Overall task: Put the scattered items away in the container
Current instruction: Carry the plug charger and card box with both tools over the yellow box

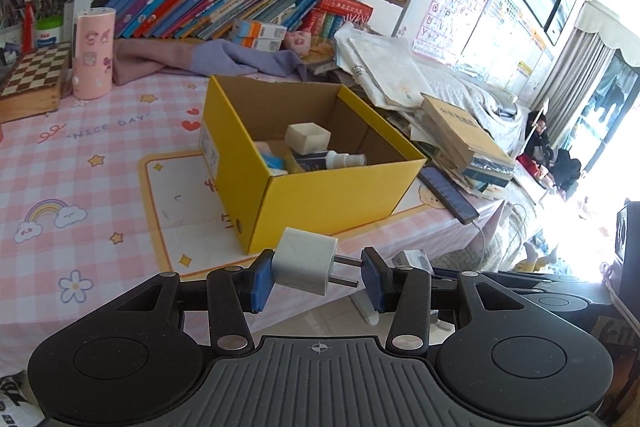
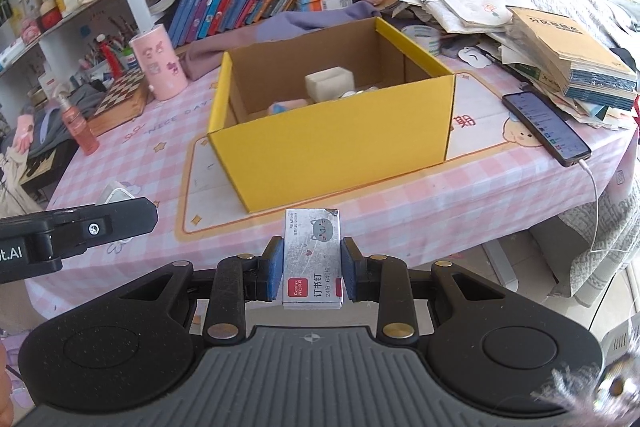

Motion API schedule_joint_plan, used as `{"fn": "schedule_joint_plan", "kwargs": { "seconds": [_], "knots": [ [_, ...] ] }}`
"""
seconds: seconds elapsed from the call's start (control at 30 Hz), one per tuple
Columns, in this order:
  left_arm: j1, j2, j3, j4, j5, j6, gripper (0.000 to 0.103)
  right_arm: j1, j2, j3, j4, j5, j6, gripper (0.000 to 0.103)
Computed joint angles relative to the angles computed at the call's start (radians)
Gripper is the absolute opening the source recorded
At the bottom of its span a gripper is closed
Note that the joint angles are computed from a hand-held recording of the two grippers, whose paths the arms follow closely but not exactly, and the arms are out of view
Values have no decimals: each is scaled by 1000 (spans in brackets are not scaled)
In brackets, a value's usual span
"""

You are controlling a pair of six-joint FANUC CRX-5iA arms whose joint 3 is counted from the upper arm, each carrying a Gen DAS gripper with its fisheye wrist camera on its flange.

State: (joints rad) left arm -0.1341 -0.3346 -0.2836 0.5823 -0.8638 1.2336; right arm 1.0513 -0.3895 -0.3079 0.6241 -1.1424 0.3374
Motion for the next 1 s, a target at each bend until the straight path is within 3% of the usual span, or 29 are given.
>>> {"fn": "schedule_joint_plan", "kwargs": {
  "seconds": [0.5,1.0],
  "knots": [
    [-127,128,146,-157,71,192,45,-214,3,37,-140,125,258,28],
    [-222,237,326,-424,71,467,45,-420,55,119,-351,279,599,28]
  ]
}}
